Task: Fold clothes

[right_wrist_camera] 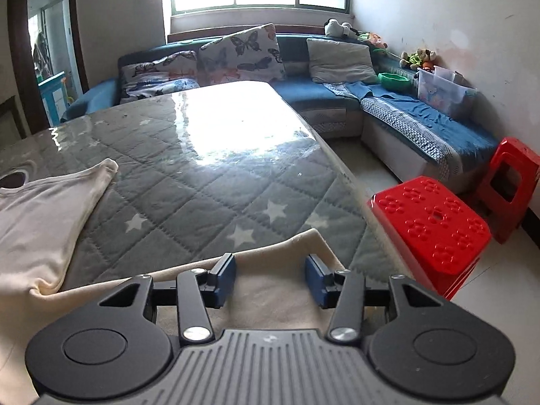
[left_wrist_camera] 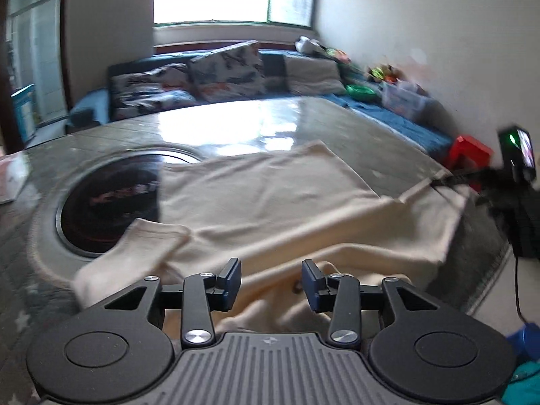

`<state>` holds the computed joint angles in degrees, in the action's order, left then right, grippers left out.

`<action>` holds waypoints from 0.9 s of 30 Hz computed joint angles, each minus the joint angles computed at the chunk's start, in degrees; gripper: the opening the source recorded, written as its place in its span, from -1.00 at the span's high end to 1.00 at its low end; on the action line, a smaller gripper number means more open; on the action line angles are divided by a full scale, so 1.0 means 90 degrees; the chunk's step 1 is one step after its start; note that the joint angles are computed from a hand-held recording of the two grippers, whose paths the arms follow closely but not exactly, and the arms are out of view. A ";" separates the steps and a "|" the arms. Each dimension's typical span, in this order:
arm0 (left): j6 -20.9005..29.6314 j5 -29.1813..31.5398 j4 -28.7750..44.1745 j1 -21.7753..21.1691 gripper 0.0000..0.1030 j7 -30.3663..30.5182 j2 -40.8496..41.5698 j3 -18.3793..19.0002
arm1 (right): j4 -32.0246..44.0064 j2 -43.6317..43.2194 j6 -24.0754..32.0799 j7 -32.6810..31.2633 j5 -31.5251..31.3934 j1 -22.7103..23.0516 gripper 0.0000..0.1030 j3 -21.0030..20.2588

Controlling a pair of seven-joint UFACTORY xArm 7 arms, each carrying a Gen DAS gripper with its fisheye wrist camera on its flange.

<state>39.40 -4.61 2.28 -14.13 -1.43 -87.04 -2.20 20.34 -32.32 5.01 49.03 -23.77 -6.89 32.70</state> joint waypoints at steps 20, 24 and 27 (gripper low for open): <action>0.0938 0.0015 -0.0351 -0.0692 0.84 0.1028 -0.1573 0.0354 | 0.0518 0.0131 0.0142 -0.2928 0.1317 0.3854 -0.13 -0.1743; 0.1851 -0.0201 -0.0389 -0.0461 0.84 0.1459 -0.2273 0.0699 | 0.0791 0.0663 0.0012 -0.3613 0.1750 0.4586 -0.13 -0.2039; 0.2210 -0.0405 -0.0407 -0.0180 0.83 0.1635 -0.2356 0.0840 | 0.0977 0.1151 -0.0051 -0.4134 0.2166 0.5153 -0.13 -0.2299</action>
<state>59.29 -8.26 -1.38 -15.75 13.28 -108.25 5.36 29.13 -21.96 4.55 11.82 -4.28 39.49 12.01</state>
